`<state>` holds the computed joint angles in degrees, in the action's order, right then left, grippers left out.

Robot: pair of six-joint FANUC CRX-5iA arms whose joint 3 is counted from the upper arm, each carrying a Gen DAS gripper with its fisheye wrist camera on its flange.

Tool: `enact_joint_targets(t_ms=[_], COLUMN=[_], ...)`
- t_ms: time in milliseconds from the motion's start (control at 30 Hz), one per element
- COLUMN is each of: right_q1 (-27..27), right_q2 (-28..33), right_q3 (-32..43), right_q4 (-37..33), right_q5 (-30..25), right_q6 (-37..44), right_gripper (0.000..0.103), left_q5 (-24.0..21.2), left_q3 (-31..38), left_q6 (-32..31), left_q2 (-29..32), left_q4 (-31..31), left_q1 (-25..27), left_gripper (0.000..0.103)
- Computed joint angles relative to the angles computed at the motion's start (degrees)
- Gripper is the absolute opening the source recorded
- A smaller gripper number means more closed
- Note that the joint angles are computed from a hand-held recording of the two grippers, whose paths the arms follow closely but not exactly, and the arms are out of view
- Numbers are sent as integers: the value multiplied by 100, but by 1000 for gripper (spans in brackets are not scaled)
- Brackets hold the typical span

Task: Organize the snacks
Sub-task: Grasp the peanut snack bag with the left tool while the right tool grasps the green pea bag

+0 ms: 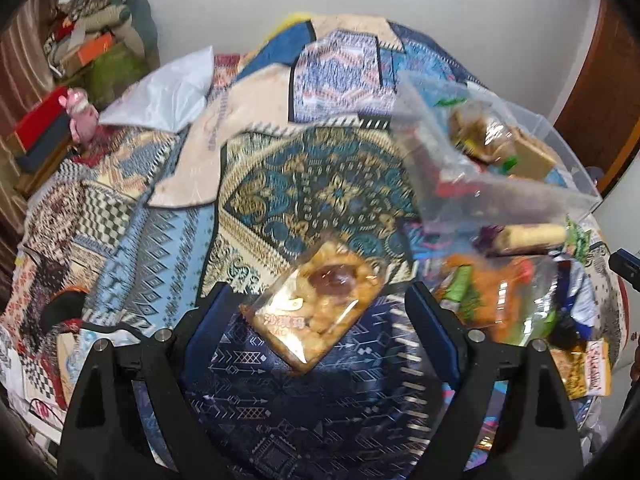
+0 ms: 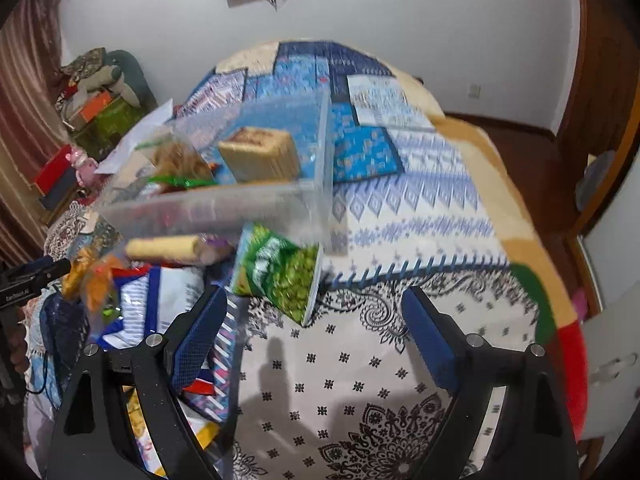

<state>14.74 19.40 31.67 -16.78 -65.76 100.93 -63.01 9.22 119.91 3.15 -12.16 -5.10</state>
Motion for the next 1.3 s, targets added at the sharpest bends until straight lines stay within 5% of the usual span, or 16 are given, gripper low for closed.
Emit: enact_joint_targets(t_ms=[233, 333, 400, 567, 767, 1067, 1300], right_q1=[29, 44, 46, 64, 16, -158, -275], right_q2=[271, 446, 538, 500, 407, 103, -102], right_q3=[241, 419, 505, 381, 272, -35, -157], right_q4=[-132, -217, -254, -285, -477, -737, -839], right_q5=[-204, -307, -353, -183, -181, -80, 24], right_q6=[-84, -186, -276, -328, 43, 338, 500], right_gripper=[88, 88, 87, 87, 48, 32, 29], left_q5=[271, 422, 462, 527, 502, 376, 481], left_q3=[-174, -207, -202, -177, -246, -52, 236], left_q6=[-149, -179, -254, -195, -229, -29, -13], left_q2=[153, 180, 232, 248, 151, -86, -114], left_q4=[218, 231, 269, 74, 143, -259, -303], left_q1=[164, 168, 166, 67, 12, -305, -431], left_gripper=[87, 79, 63, 52, 48, 47, 47])
